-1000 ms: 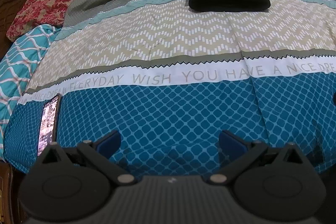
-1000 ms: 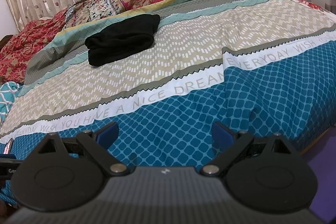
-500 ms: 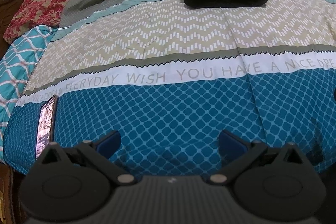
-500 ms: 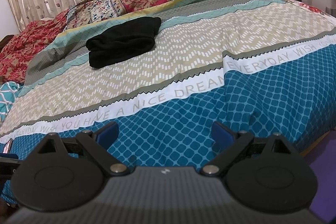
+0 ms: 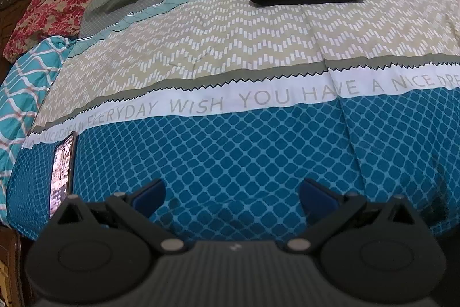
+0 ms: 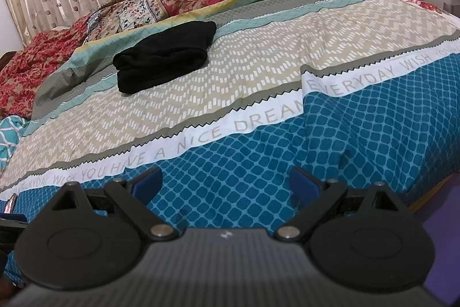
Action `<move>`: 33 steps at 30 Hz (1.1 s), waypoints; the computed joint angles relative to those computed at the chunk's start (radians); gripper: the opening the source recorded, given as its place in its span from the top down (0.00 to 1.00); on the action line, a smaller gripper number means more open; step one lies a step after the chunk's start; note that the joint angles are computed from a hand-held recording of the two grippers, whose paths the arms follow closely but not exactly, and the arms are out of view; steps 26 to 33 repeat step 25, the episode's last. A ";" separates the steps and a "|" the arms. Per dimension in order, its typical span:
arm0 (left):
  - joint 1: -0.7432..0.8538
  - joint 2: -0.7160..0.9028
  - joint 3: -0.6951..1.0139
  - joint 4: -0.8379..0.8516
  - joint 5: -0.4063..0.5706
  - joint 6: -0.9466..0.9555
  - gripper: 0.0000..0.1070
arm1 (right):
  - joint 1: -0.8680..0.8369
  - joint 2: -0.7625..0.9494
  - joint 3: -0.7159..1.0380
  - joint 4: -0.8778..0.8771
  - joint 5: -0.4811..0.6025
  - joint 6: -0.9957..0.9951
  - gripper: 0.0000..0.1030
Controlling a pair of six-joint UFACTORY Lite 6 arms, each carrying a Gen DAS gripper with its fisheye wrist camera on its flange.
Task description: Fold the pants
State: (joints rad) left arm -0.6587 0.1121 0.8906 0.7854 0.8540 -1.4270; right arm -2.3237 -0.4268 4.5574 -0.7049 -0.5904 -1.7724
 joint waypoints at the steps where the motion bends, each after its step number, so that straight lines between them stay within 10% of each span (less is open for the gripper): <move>1: 0.001 0.003 0.004 -0.001 0.001 0.002 0.04 | 0.000 0.001 0.000 -0.003 0.000 0.003 0.06; 33: 0.011 0.079 0.142 0.030 0.008 0.058 0.04 | -0.009 0.015 0.025 -0.072 0.012 0.068 0.06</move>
